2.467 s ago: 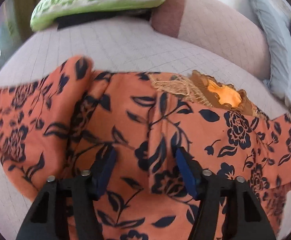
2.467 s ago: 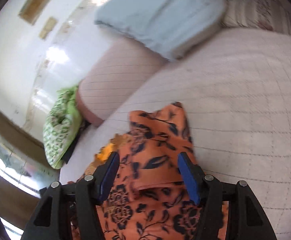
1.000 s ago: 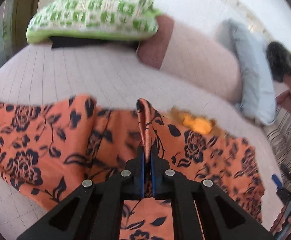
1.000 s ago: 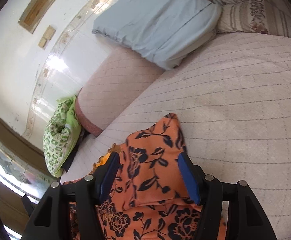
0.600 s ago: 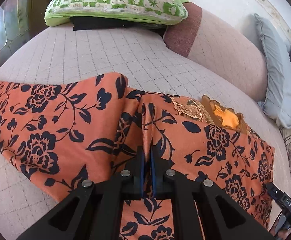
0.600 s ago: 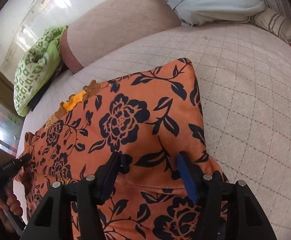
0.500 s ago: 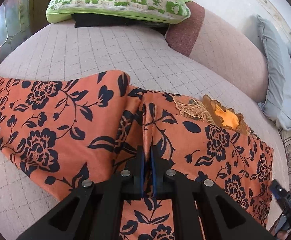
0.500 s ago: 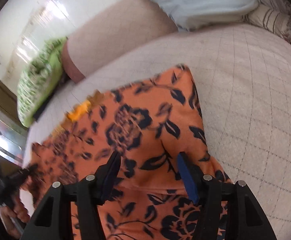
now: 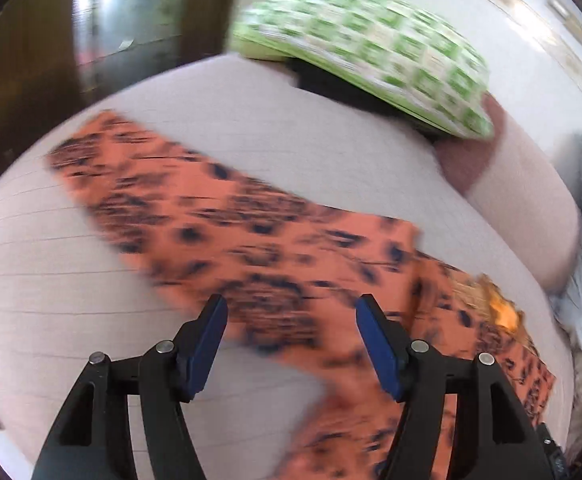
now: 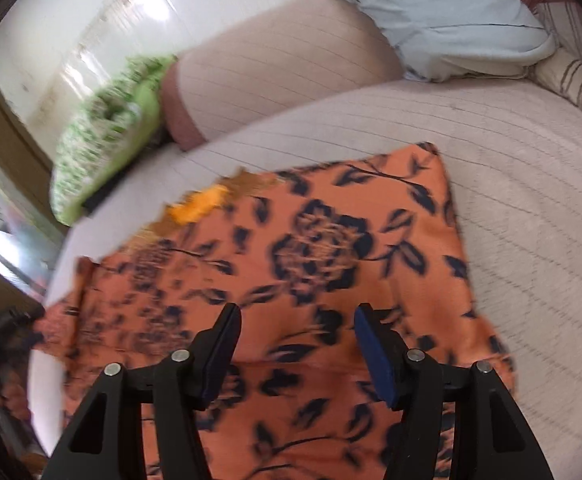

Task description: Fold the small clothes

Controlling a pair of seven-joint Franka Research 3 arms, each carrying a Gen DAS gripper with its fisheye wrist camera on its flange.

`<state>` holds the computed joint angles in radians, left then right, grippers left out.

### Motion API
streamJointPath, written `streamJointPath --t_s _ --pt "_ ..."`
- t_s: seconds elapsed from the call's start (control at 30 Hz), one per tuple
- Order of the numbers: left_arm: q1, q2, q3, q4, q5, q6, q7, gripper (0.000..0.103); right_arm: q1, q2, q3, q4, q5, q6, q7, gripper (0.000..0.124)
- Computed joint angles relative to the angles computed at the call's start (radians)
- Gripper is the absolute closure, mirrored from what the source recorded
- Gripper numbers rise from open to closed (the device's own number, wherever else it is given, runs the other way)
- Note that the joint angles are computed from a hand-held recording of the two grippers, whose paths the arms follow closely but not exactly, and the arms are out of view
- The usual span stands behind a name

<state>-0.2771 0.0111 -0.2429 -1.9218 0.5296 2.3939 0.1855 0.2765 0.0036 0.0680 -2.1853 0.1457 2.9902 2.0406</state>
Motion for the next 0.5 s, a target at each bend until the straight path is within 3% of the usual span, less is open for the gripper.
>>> streamJointPath --t_s 0.13,0.23,0.37,0.43,0.5 --pt "0.042 -0.146 0.046 -0.195 -0.217 0.089 0.070 0.030 0.020 -0.010 0.017 -0.005 0.236 0.007 -0.203 0.061" --pt "0.082 -0.231 0.062 -0.292 -0.276 0.114 0.079 0.030 0.027 -0.011 0.018 -0.008 0.273 0.019 -0.248 0.061" --pt "0.151 -0.298 0.103 -0.419 -0.340 0.253 0.018 0.030 0.035 -0.032 0.020 -0.035 0.295 0.024 -0.254 0.061" --pt "0.160 -0.291 0.130 -0.445 -0.410 0.295 0.034 0.034 0.033 -0.031 0.017 -0.034 0.292 0.020 -0.249 0.061" --pt "0.162 -0.281 0.155 -0.482 -0.480 0.394 0.064 0.034 0.033 -0.024 0.015 -0.027 0.309 0.019 -0.256 0.061"
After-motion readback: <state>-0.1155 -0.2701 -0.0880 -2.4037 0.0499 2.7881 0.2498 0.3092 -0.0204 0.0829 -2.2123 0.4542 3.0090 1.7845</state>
